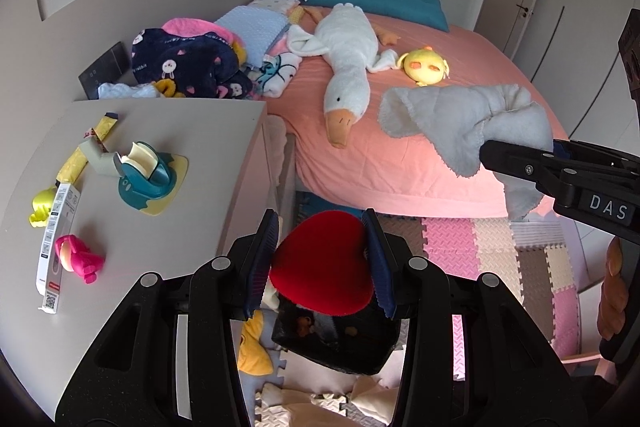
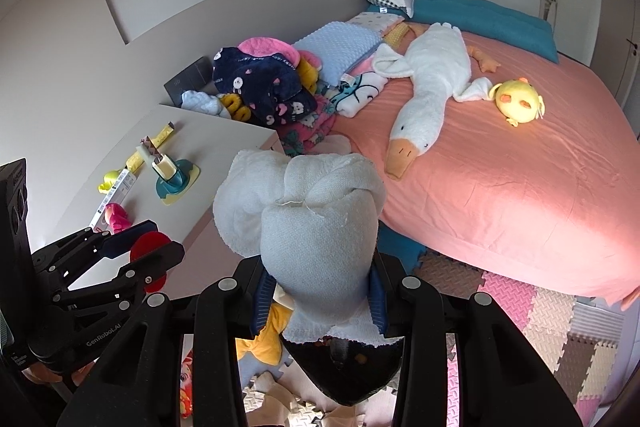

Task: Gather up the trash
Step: 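Carry heart and towel over the black bin and open both grippers, then move both grippers back over the desk toward the pink doll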

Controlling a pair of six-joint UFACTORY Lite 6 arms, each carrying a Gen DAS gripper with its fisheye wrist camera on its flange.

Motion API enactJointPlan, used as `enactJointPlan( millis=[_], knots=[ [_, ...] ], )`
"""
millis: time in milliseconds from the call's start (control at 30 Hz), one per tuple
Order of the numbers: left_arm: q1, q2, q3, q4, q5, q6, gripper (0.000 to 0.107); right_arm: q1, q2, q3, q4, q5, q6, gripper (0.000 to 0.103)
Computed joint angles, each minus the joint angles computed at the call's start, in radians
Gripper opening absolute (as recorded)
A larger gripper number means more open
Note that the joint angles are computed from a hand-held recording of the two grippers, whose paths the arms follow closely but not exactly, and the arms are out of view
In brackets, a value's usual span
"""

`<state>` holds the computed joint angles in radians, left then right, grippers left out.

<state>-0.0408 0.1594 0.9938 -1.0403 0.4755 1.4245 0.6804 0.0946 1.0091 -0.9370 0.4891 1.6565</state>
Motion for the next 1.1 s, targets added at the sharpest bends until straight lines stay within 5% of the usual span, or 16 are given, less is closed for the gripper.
enactJointPlan(
  millis=[100,167,367,1100],
  knots=[
    [-0.032,0.028,0.012,0.083,-0.006,-0.066,0.046,-0.03,-0.014,-0.027,0.046,-0.033,-0.038,0.058],
    [-0.053,0.022,-0.008,0.109,-0.056,-0.101,0.097,-0.035,-0.028,-0.048,0.015,-0.029,0.016,0.078],
    [-0.049,0.026,-0.019,0.119,-0.124,-0.128,0.097,-0.053,-0.045,-0.064,-0.035,-0.019,0.08,0.083],
    [0.08,0.095,0.037,0.211,-0.093,-0.214,0.097,-0.06,0.135,0.09,0.02,-0.086,-0.007,0.084]
  ],
)
